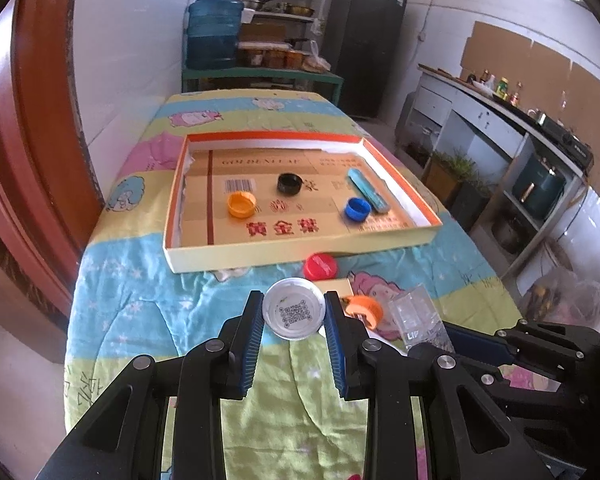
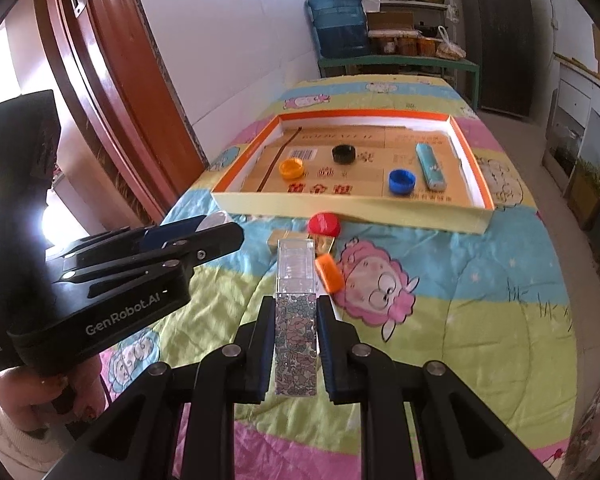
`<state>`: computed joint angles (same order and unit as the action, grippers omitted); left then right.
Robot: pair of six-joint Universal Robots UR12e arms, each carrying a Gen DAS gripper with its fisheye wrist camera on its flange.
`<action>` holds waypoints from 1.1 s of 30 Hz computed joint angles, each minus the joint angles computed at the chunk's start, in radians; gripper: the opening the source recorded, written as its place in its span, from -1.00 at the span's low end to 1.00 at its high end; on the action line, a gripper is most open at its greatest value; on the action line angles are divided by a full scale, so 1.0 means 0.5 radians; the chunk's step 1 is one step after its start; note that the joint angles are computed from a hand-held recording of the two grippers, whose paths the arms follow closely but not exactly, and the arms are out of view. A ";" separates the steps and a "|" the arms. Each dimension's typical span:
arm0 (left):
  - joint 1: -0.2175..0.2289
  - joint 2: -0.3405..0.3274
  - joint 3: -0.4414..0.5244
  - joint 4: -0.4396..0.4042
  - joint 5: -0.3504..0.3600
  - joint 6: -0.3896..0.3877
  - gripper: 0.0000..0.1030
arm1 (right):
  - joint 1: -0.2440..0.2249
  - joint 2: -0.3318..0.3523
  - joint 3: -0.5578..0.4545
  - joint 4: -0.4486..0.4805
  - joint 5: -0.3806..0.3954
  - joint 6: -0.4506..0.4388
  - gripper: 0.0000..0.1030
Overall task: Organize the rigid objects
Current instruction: 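Carry the white cap with the left tool while the right tool carries the glitter tube to the tray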
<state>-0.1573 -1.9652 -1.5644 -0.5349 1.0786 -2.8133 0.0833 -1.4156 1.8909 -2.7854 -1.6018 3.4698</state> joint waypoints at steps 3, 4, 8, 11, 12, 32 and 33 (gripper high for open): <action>-0.002 -0.009 0.022 0.016 0.019 -0.036 -0.41 | -0.010 0.009 -0.020 -0.013 -0.013 -0.015 -0.61; -0.003 -0.014 0.031 0.021 0.025 -0.047 -0.41 | -0.011 0.011 -0.026 -0.015 -0.018 -0.020 -0.61; -0.008 -0.027 0.060 0.033 0.049 -0.094 -0.41 | -0.027 0.028 -0.061 -0.034 -0.036 -0.044 -0.61; -0.011 -0.041 0.084 0.040 0.058 -0.115 -0.41 | -0.037 0.038 -0.086 -0.047 -0.046 -0.067 -0.61; -0.011 -0.046 0.096 0.040 0.058 -0.119 -0.41 | -0.040 0.042 -0.094 -0.051 -0.048 -0.075 -0.61; -0.046 -0.170 0.297 0.013 0.089 -0.261 -0.41 | -0.122 0.105 -0.168 -0.087 0.011 -0.112 -0.61; -0.045 -0.177 0.305 0.006 0.087 -0.276 -0.41 | -0.127 0.108 -0.170 -0.089 0.016 -0.106 -0.61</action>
